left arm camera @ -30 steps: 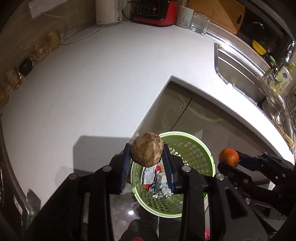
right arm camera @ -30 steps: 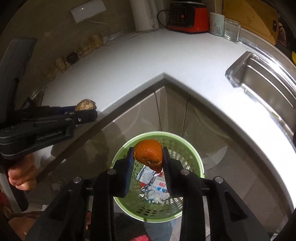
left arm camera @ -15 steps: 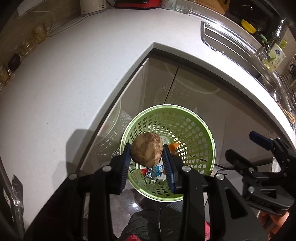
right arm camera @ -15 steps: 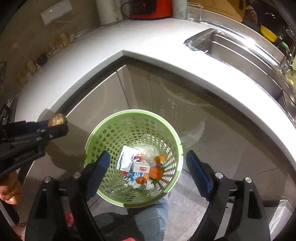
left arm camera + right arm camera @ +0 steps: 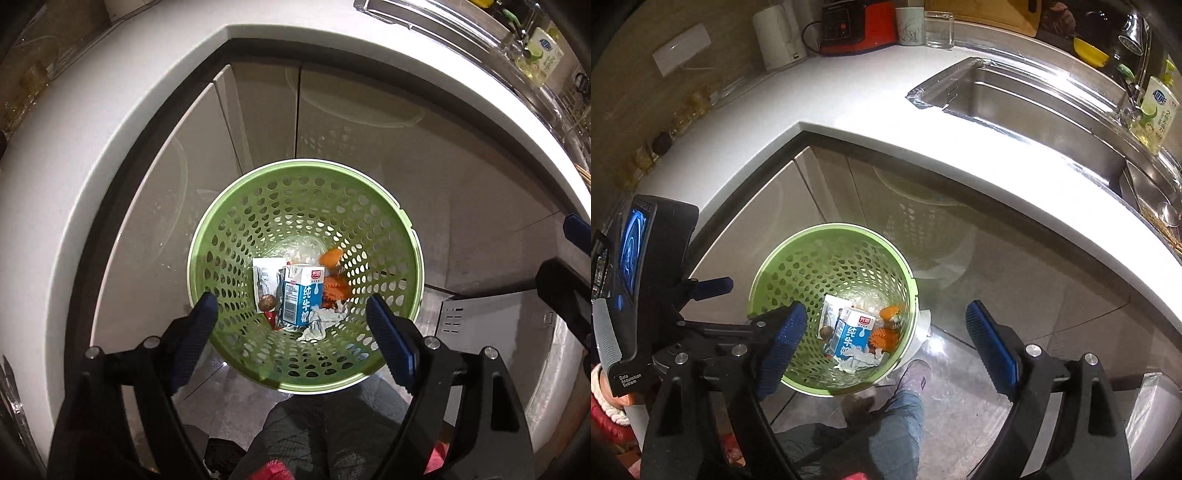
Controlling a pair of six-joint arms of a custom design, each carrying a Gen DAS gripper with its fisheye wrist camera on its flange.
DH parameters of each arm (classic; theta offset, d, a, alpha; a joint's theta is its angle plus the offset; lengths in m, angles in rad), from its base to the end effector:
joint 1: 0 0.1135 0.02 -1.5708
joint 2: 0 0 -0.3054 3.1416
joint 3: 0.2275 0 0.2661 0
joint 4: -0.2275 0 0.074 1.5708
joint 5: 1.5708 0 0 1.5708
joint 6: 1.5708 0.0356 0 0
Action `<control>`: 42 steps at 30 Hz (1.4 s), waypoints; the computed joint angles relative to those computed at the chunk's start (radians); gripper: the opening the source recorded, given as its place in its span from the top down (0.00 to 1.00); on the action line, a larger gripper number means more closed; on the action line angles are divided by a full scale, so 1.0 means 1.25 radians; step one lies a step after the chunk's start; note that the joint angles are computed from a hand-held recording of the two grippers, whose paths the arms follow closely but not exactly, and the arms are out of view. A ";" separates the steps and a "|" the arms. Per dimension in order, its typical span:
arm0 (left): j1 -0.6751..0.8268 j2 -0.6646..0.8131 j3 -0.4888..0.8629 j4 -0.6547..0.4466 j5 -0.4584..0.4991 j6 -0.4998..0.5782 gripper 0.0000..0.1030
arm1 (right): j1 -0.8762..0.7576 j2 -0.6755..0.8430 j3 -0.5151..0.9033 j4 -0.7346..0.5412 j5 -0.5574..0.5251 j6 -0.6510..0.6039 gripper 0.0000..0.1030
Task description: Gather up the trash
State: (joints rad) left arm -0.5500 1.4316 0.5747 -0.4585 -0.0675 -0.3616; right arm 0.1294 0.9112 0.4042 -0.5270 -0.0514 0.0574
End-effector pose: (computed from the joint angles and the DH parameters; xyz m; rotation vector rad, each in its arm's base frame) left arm 0.1892 -0.1132 0.1533 0.2587 2.8702 -0.0755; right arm 0.1432 0.0205 0.1873 -0.1123 2.6063 0.1337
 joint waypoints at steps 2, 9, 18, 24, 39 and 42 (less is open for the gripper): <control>0.007 -0.021 0.012 -0.024 -0.003 -0.008 0.23 | -0.011 -0.005 0.012 -0.013 -0.004 -0.005 0.15; 0.046 -0.201 0.077 -0.143 -0.104 -0.024 0.12 | 0.023 -0.023 0.105 -0.075 0.010 0.009 0.08; 0.126 -0.324 0.278 -0.278 -0.228 -0.022 0.07 | 0.107 0.049 0.296 -0.075 0.014 -0.010 0.03; 0.172 -0.283 0.446 -0.339 -0.303 -0.019 0.07 | 0.073 0.151 0.479 -0.069 -0.090 -0.077 0.02; 0.183 -0.100 0.806 -0.474 -0.506 -0.164 0.07 | 0.042 0.410 0.943 -0.143 -0.215 -0.260 0.02; 0.163 -0.075 0.833 -0.522 -0.545 -0.222 0.08 | 0.032 0.436 0.983 -0.158 -0.241 -0.270 0.02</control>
